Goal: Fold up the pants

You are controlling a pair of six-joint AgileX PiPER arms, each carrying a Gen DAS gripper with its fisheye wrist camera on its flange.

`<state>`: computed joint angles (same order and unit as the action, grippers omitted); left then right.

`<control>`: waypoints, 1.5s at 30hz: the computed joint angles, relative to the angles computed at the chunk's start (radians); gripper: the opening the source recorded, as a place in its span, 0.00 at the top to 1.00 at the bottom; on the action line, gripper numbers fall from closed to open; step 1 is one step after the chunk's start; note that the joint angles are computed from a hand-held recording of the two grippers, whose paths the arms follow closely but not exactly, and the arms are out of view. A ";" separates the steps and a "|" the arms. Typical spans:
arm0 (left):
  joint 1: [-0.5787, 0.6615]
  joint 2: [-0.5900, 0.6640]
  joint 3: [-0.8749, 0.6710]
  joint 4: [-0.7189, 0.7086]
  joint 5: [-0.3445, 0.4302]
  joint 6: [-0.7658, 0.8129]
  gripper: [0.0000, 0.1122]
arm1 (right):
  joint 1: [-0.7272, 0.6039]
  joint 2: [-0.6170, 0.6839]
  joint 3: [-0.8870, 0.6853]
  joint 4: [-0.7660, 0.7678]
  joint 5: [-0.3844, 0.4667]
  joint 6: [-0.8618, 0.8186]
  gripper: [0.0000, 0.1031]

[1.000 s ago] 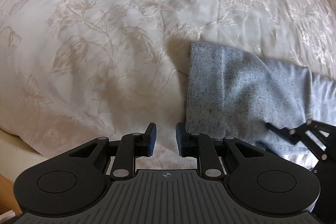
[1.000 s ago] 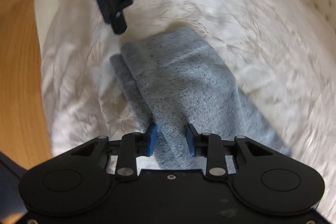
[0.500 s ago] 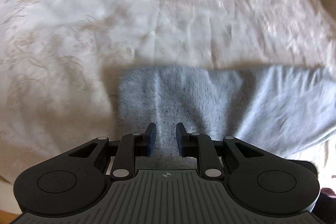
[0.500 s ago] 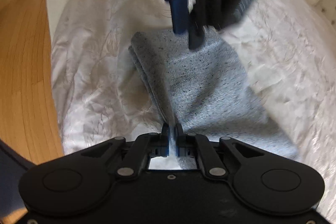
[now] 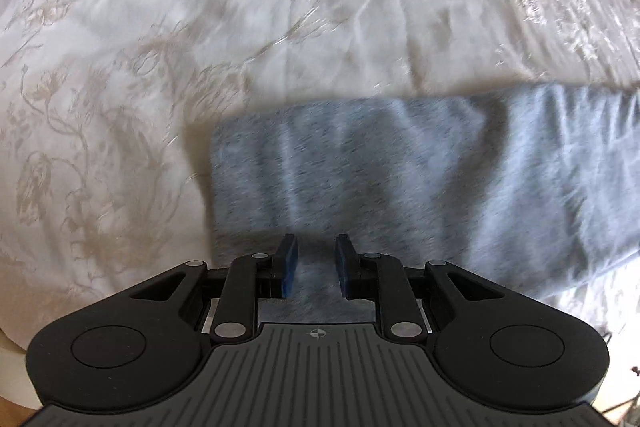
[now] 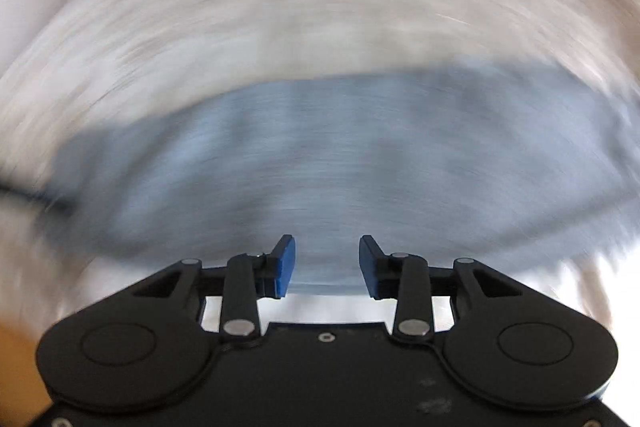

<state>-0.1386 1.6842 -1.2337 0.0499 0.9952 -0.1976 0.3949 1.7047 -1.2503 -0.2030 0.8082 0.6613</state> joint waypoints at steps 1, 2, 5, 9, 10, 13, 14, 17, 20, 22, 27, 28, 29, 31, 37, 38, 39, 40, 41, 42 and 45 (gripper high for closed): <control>-0.004 0.017 -0.020 -0.008 0.004 0.003 0.82 | -0.042 -0.017 0.029 -0.028 -0.003 0.065 0.63; -0.013 0.022 -0.020 -0.013 -0.001 0.004 0.82 | -0.077 -0.025 0.046 -0.041 -0.007 0.098 0.63; -0.056 0.043 -0.016 0.032 0.005 -0.028 0.82 | -0.181 -0.028 0.087 -0.040 -0.040 0.141 0.63; -0.063 0.062 -0.005 0.062 0.009 -0.050 0.82 | -0.272 0.009 0.096 -0.004 -0.085 0.145 0.61; -0.061 0.062 -0.005 0.061 0.010 -0.050 0.81 | -0.288 0.018 0.096 0.005 -0.093 0.142 0.59; -0.061 0.069 -0.015 0.064 0.022 -0.049 0.82 | -0.344 0.053 0.090 0.044 -0.116 0.121 0.57; -0.062 0.072 -0.017 0.068 0.026 -0.053 0.82 | -0.350 0.056 0.102 0.051 -0.135 0.130 0.56; -0.070 0.077 -0.022 0.082 0.032 -0.066 0.82 | -0.388 0.071 0.103 0.113 -0.168 0.129 0.57; -0.082 0.090 -0.035 0.092 0.036 -0.078 0.82 | -0.431 0.078 0.093 0.223 -0.179 0.051 0.95; -0.085 0.095 -0.044 0.095 0.037 -0.075 0.82 | -0.409 0.027 0.094 0.162 -0.152 0.065 0.96; -0.083 0.078 -0.021 0.099 0.026 -0.076 0.82 | -0.358 -0.008 0.112 0.076 -0.055 0.070 0.96; -0.089 0.081 -0.022 0.107 0.026 -0.078 0.82 | -0.359 0.018 0.115 0.079 -0.057 0.061 0.96; -0.097 0.082 -0.023 0.118 0.030 -0.079 0.82 | -0.362 0.032 0.121 0.087 -0.071 0.052 0.96; -0.123 0.079 -0.042 0.142 0.052 -0.102 0.82 | -0.362 0.050 0.111 0.086 -0.082 0.054 0.92; -0.236 0.030 -0.122 0.148 0.084 -0.164 0.82 | -0.388 -0.028 0.117 0.124 -0.103 -0.053 0.75; -0.264 0.042 -0.151 0.143 0.093 -0.175 0.82 | -0.405 -0.038 0.119 0.143 -0.101 -0.095 0.75; -0.296 0.059 -0.180 0.131 0.094 -0.191 0.82 | -0.422 -0.050 0.117 0.163 -0.093 -0.138 0.74; -0.325 0.084 -0.214 0.123 0.099 -0.210 0.82 | -0.443 -0.052 0.112 0.177 -0.090 -0.177 0.74; -0.351 0.113 -0.248 0.115 0.107 -0.227 0.82 | -0.467 -0.052 0.102 0.181 -0.083 -0.210 0.74; -0.384 0.158 -0.305 0.105 0.127 -0.250 0.82 | -0.494 -0.050 0.092 0.189 -0.079 -0.244 0.74; -0.467 0.274 -0.454 0.080 0.168 -0.296 0.82 | -0.596 -0.044 0.062 0.218 -0.064 -0.334 0.66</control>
<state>-0.6060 1.9586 -1.6881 0.1301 1.1631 -0.4933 -0.2009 1.6611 -1.1881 0.0146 0.7443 0.3269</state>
